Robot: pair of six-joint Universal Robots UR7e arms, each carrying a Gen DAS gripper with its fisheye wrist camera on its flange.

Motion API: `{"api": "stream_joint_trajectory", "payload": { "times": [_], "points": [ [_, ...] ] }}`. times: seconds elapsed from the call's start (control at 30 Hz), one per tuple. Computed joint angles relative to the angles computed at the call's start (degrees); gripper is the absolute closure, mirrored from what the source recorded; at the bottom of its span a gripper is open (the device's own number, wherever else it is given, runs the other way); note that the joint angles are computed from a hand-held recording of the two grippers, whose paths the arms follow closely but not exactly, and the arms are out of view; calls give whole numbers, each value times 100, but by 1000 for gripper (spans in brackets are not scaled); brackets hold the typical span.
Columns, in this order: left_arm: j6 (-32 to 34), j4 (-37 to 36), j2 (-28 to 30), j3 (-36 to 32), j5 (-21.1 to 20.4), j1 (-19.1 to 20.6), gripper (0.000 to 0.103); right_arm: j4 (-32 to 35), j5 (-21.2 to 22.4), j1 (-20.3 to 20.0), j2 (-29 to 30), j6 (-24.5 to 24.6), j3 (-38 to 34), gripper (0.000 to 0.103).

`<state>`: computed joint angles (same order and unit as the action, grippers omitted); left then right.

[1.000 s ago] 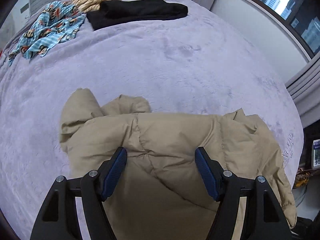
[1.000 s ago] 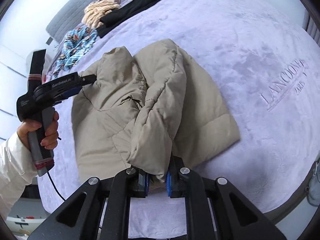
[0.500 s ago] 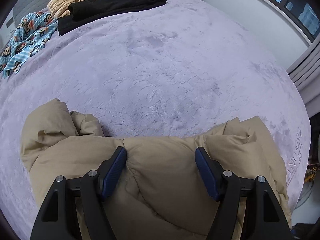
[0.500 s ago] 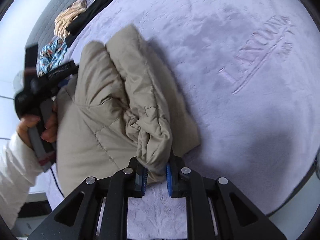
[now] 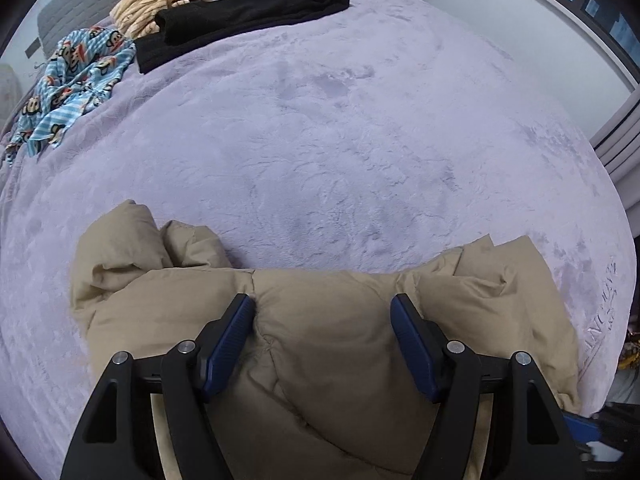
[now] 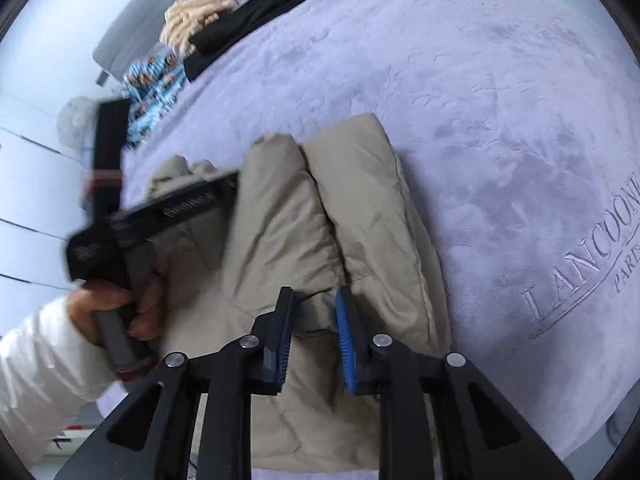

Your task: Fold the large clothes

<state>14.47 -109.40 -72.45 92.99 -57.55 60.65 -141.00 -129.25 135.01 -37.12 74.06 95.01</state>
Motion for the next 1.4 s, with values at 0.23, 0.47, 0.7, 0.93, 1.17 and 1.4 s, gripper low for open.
{"api": "stream_joint_trajectory", "payload": {
  "times": [0.23,0.47,0.7,0.93,1.17,1.4],
  "points": [
    [-302,887,-755,-391,-75,-5,31,-630,405,-104,34,-128,374,81],
    [-1347,2124,-1661,5,234,215,31,-527,534,-220,34,-568,325,81],
    [-2197,2447,-1894,39,61,363,31,-147,631,-265,33,-563,112,80],
    [-1893,2640,-1891,-180,67,440,31,403,417,-72,-22,-38,-209,79],
    [-1748,2816,-1914,-431,-41,551,19,1130,246,148,117,538,-645,79],
    [-1393,2704,-1987,-537,-55,679,0,1372,115,338,347,985,-927,79]
  ]
}}
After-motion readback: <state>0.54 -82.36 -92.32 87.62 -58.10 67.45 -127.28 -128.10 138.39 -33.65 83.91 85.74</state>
